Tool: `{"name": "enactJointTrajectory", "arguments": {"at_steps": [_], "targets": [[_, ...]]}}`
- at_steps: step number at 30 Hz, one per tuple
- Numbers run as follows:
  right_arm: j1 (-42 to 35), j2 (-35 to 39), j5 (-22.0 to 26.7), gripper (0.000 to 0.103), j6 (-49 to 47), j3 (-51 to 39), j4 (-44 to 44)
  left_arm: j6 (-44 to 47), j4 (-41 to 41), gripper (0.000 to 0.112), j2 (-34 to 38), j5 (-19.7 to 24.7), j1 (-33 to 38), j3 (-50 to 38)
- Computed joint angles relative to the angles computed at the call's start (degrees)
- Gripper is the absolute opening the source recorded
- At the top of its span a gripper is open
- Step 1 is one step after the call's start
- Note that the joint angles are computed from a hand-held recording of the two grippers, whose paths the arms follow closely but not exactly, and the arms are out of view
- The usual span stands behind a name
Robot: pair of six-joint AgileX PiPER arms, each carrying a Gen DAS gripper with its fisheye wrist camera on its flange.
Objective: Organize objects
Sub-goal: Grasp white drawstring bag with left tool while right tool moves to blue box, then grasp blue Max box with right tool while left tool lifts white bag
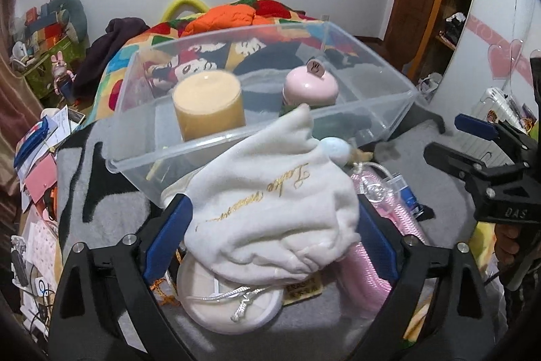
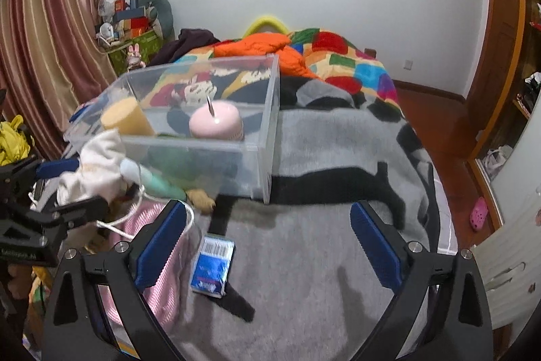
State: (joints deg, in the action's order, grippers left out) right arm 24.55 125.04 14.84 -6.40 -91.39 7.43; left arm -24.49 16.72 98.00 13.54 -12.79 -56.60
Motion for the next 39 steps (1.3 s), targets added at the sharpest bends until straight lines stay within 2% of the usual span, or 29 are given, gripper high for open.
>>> {"name": "enactJointTrajectory", "arguments": {"at_steps": [2,6,11,17,22,26,29,32,33,36,39], "targets": [[-0.2,0.5,0.3,0.097,-1.6,0.3,1.3,-0.8,0.8,0.095,0.8,0.0,-0.2,-0.2],[-0.2,2.1,2.3,0.096,-5.4,0.1,4.4,3.9,-4.3,0.097,2.7,-0.2,0.8,-1.0],[0.1,2.8,2.4,0.095,-7.3,0.7,5.1,9.2,-10.0,0.098,3.8,-0.3,1.7,-1.6],[0.5,3.7,3.5,0.088,-9.5,0.6,6.5,5.8,-7.4,0.098,4.8,-1.7,1.5,-1.6],[0.8,4.3,4.0,0.082,-12.3,0.2,9.4,-2.0,-0.3,0.093,4.5,-4.0,0.9,-0.2],[1.3,5.0,4.9,0.066,-14.1,-0.6,11.4,-4.7,2.5,0.081,3.7,-5.4,0.8,0.9],[1.9,4.7,3.7,0.055,-14.9,0.0,12.0,-7.8,5.9,0.075,3.3,-5.8,0.8,1.5],[2.1,4.9,3.4,0.045,-15.6,-0.2,13.1,-8.7,6.6,0.071,2.8,-6.1,0.9,1.9],[2.1,4.9,3.3,0.041,-16.7,-0.2,14.3,-11.0,8.8,0.07,2.4,-6.4,0.9,2.3],[2.6,4.7,1.1,0.03,-12.9,0.6,10.5,-18.7,16.2,0.065,1.6,-6.8,0.6,3.3],[2.1,4.4,1.1,0.019,-18.1,0.8,15.6,-17.2,14.5,0.062,0.8,-7.2,0.8,3.9]]}}
